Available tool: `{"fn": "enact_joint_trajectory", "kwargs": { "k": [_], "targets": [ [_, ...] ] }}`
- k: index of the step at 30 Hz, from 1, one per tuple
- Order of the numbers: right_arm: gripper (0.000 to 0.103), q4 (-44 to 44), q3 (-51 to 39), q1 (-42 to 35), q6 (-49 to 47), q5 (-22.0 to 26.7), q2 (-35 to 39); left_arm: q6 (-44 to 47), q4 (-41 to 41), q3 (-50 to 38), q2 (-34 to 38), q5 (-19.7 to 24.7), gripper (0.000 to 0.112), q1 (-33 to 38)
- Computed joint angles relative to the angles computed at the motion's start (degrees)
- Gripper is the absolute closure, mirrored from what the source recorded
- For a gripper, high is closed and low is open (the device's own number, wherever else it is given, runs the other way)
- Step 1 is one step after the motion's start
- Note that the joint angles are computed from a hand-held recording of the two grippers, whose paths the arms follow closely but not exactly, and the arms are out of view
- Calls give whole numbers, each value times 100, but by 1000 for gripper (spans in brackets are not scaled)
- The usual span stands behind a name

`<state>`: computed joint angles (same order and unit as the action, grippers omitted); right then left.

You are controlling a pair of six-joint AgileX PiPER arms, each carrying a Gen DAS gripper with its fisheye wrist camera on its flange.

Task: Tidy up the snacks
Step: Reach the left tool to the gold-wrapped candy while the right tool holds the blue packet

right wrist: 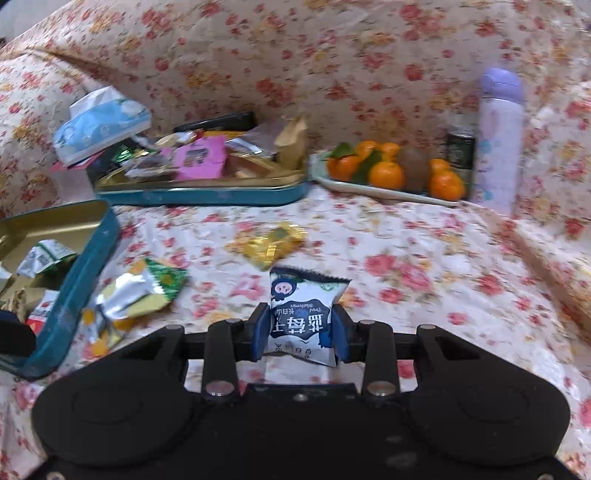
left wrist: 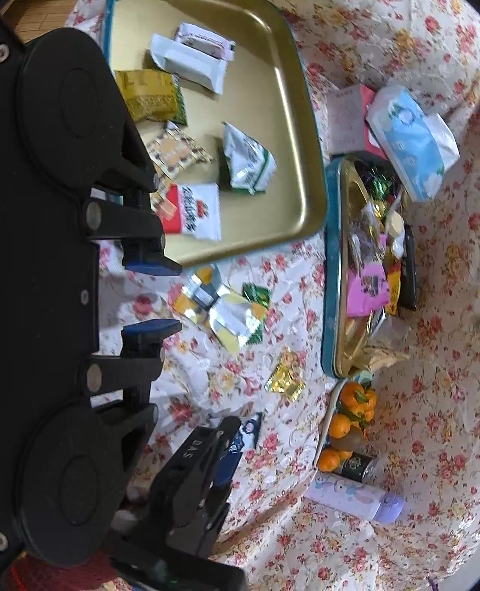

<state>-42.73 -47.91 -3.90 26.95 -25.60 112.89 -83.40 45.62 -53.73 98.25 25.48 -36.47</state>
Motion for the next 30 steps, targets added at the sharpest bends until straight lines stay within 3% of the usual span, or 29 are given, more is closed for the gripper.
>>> {"fn": "enact_joint_trajectory", "kwargs": {
  "k": [8, 14, 17, 21, 30],
  "targets": [
    [66, 1118, -41, -221, -942, -473, 345, 476, -171, -753, 565, 134, 77, -27],
    [59, 134, -499, -433, 166, -429, 669, 798, -218, -1246, 976, 256, 77, 16],
    [51, -337, -560, -569, 583, -629, 755, 985, -144, -1360, 1121, 269, 77, 32],
    [51, -978, -657, -811, 1337, -941, 863, 1468, -406, -1732, 1359, 410, 77, 92],
    [51, -982, -665, -835, 1427, -1025, 902, 2927, -1198, -3457, 2285, 866, 77, 296]
  ]
}}
